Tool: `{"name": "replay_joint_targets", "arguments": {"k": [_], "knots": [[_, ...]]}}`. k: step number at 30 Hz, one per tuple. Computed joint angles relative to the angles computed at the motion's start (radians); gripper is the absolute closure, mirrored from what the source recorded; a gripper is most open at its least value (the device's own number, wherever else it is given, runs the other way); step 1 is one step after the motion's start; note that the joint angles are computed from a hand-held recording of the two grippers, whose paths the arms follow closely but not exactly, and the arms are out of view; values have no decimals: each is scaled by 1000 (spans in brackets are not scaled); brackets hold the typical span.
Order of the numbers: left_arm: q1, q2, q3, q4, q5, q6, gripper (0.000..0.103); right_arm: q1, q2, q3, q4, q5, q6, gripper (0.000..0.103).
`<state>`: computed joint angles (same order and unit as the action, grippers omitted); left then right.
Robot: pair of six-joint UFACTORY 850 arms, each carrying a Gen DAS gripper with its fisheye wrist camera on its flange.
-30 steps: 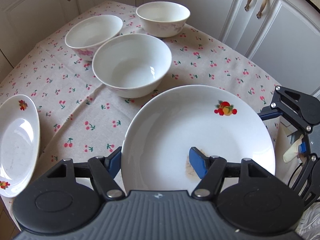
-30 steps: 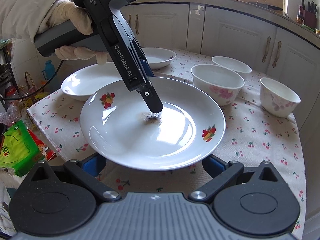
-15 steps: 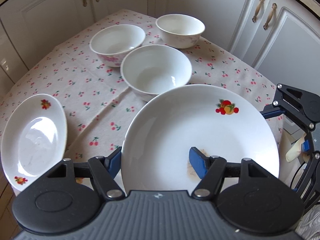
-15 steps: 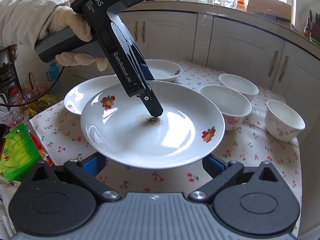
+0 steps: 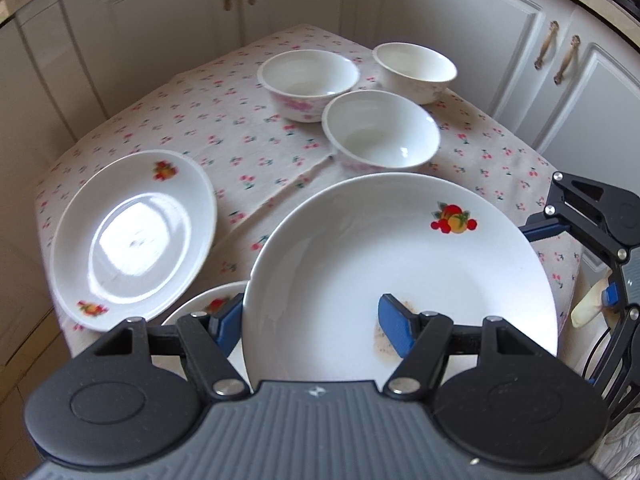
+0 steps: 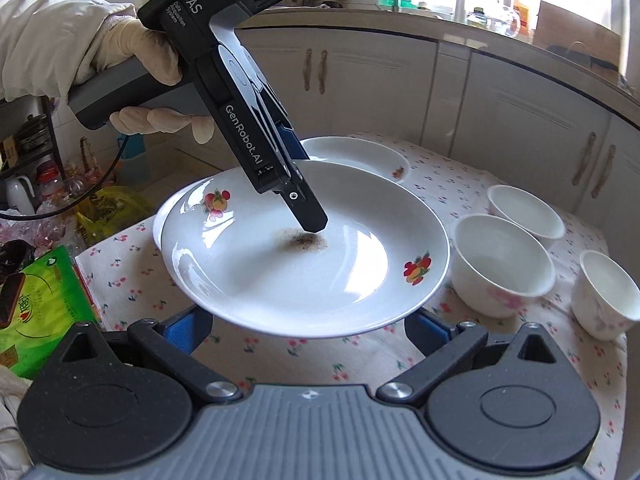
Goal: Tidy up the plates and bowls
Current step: 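Lift the stained plate with the left gripper onto the other white plate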
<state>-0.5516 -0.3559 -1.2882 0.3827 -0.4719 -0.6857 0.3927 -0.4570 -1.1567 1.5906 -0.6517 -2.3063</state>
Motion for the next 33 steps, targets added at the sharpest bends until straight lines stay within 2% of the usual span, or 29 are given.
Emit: {"name": "replay_joint_targets", "arguments": {"k": [14,33], "knots": [[38,104,160,52,49,-112,34,71,-41,-58,-75,8,71,0],[77,138,250,26,107,-116,34,128,-75,-103,-180,52,204,0]]}}
